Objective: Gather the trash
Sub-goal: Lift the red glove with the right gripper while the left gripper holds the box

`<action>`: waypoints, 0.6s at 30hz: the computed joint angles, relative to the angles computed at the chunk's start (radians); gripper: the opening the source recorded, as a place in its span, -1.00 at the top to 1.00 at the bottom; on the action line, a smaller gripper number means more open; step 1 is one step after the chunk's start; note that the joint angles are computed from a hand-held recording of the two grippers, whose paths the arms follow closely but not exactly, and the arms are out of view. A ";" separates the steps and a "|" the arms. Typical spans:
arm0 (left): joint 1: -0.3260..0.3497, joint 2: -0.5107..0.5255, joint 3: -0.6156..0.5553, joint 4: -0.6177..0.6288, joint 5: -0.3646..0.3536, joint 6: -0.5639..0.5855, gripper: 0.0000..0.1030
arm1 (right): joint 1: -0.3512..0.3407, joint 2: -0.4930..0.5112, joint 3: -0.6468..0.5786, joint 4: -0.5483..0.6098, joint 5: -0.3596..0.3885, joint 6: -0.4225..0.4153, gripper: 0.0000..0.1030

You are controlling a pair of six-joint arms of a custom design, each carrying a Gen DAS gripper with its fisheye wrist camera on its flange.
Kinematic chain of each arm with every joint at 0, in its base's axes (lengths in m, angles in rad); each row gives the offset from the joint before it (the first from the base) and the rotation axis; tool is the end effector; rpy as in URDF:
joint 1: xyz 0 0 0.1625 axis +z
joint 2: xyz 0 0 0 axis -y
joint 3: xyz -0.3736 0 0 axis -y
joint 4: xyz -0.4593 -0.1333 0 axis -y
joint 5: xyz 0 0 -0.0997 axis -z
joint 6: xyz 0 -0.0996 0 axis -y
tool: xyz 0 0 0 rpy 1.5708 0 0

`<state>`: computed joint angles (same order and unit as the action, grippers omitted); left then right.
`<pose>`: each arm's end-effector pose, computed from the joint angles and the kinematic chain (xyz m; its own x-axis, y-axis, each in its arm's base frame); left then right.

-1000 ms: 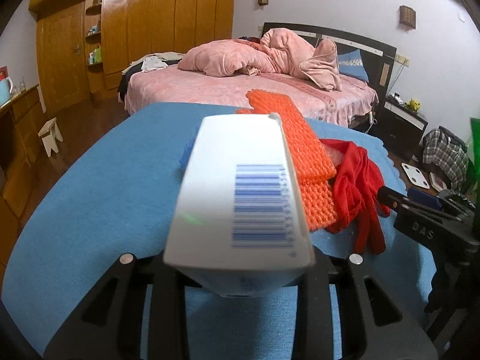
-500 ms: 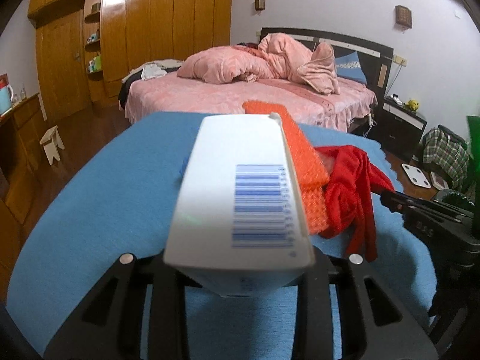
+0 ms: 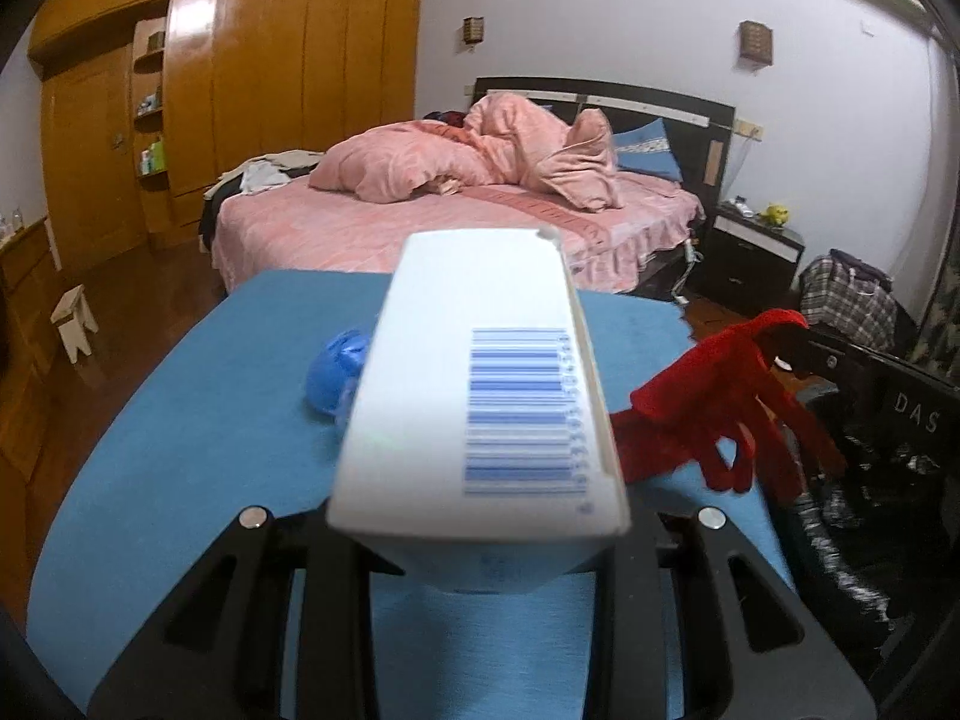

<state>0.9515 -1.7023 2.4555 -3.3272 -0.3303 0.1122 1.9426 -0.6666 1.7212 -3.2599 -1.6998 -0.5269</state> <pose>-0.0277 -0.4308 0.2854 -0.6876 -0.4093 -0.5998 0.3915 0.4866 -0.7810 0.3517 -0.5704 -0.0264 -0.6754 -0.6273 0.3876 -0.7314 0.5031 -0.4603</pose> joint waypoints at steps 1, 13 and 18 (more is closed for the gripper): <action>-0.007 -0.001 0.001 0.007 -0.003 -0.004 0.43 | -0.002 -0.006 0.006 0.003 0.007 -0.001 0.88; -0.016 -0.047 0.030 0.080 0.010 -0.047 0.43 | -0.006 -0.023 0.007 0.074 0.088 0.026 0.88; 0.014 -0.073 0.041 0.153 0.007 -0.096 0.43 | -0.006 0.007 0.002 0.177 0.016 0.010 0.77</action>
<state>0.9658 -1.7756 2.4968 -3.1746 -0.3236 0.0157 1.9368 -0.6595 1.7233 -3.0828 -1.6842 -0.5165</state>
